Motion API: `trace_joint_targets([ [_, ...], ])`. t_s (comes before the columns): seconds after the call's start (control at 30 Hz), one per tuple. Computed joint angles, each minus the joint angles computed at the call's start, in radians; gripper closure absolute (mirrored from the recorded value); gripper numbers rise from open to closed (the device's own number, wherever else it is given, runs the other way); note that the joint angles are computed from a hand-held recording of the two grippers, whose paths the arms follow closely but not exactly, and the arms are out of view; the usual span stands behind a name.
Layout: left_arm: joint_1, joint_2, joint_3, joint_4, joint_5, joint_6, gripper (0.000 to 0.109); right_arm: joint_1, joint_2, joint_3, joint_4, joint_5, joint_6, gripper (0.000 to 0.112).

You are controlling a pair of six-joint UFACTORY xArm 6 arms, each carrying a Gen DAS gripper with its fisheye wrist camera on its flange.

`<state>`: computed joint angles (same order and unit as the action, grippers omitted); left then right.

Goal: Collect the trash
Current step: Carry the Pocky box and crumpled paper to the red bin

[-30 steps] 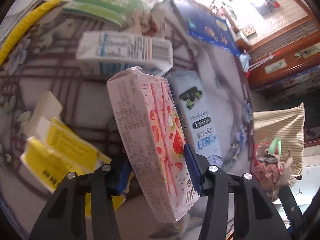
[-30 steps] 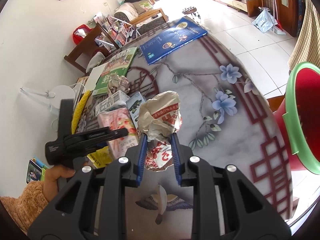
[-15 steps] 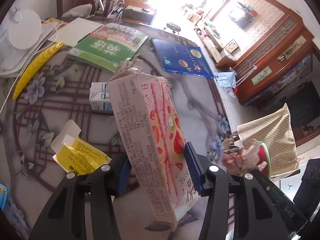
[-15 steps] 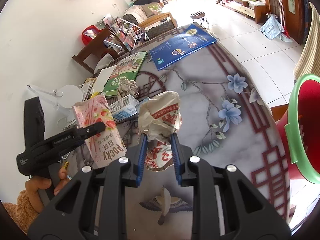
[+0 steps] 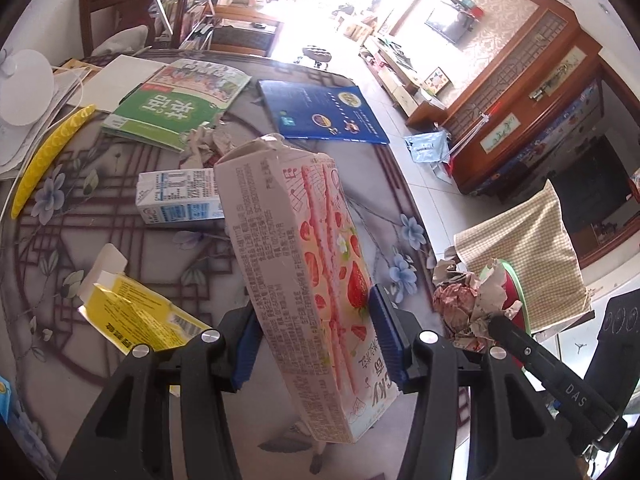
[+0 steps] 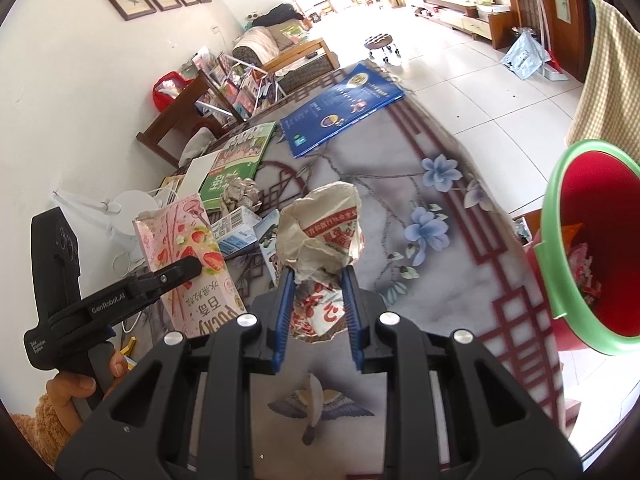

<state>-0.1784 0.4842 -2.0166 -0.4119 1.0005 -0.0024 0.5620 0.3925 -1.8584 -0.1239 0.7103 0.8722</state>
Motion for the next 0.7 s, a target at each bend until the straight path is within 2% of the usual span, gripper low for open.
trace_joint_targets([
  [0.7, -0.091, -0.02, 0.026, 0.051, -0.004, -0.052, 0.06, -0.059, -0.189, 0.276, 0.046, -0.101, -0.034, 0.088],
])
